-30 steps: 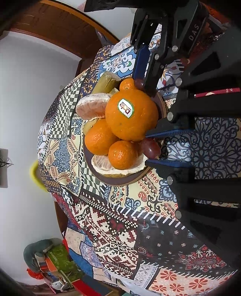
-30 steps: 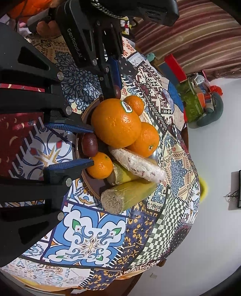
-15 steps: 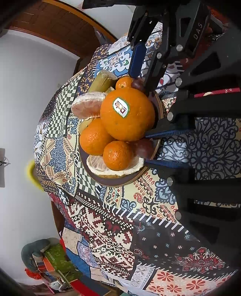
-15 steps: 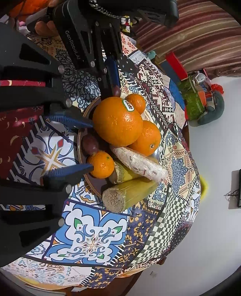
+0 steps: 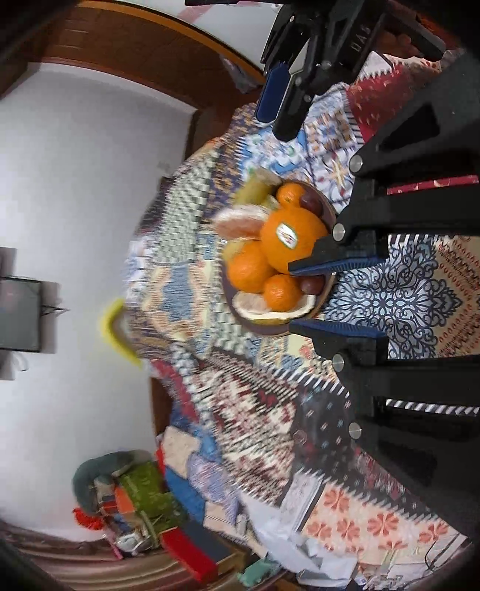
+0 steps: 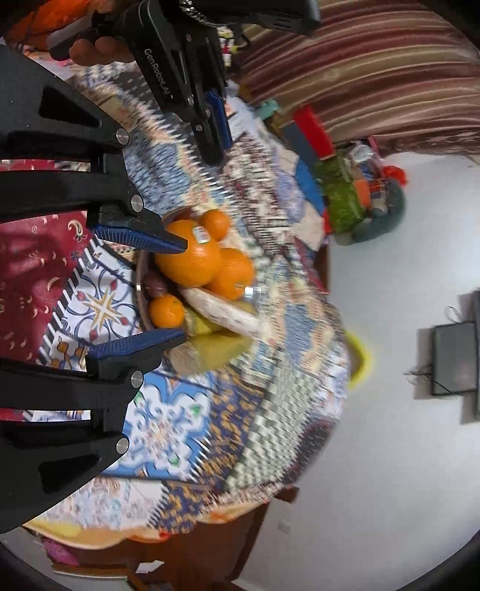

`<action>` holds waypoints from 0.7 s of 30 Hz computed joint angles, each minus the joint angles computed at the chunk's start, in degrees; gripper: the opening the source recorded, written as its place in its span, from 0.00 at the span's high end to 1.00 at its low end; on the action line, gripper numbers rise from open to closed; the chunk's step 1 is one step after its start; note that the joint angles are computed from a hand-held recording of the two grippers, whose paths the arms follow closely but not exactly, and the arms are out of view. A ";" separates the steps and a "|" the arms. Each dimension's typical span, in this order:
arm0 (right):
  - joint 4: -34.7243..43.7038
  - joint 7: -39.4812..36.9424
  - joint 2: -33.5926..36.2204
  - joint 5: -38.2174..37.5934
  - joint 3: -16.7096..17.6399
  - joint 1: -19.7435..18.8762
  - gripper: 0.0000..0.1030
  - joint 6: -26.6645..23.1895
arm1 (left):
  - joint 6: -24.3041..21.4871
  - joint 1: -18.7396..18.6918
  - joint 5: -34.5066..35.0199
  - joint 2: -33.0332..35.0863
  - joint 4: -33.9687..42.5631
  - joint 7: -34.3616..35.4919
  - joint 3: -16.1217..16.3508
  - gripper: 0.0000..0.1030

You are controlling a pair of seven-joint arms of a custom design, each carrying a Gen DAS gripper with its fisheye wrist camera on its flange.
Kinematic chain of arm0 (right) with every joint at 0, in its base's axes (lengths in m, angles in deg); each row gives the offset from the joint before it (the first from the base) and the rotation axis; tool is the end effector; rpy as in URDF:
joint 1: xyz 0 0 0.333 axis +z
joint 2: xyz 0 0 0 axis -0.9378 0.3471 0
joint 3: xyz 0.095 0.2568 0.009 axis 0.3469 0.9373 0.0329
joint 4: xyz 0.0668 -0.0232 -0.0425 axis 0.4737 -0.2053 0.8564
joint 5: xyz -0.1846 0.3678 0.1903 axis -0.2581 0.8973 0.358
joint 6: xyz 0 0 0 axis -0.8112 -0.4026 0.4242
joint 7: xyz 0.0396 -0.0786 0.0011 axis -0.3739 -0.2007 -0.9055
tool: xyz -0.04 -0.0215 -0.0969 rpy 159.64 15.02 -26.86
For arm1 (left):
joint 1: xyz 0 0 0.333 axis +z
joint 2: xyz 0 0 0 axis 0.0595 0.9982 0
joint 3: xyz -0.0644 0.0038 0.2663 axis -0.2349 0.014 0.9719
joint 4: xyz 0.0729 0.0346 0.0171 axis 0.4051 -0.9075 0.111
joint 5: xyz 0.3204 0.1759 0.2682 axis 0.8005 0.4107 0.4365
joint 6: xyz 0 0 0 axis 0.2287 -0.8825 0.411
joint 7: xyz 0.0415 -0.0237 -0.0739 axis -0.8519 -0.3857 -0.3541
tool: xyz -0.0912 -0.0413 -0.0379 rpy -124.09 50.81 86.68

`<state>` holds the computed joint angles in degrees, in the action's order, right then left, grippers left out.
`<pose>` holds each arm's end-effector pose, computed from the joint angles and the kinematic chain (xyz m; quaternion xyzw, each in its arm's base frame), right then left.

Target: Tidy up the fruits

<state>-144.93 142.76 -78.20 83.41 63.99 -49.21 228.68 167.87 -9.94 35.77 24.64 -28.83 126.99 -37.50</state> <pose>0.6377 0.3039 0.4727 -0.7197 0.5615 -0.1858 0.3636 0.6496 -0.2804 0.4560 -0.5799 0.7103 -0.3344 0.2177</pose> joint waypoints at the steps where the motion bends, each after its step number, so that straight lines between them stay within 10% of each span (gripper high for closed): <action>1: -0.84 1.17 -0.95 -0.96 -0.40 0.28 0.63 0.90 | 1.11 -0.29 1.04 -1.49 -1.26 -1.21 0.37 0.78; 10: -9.15 31.26 -12.97 -32.36 -0.62 -0.97 0.63 8.41 | 8.87 1.51 18.92 -13.43 -9.79 -18.37 -0.77 0.78; 21: -12.73 59.85 -21.85 -59.94 10.11 -12.74 0.44 11.06 | 14.80 17.29 48.56 -26.52 -16.21 -49.41 -14.09 0.58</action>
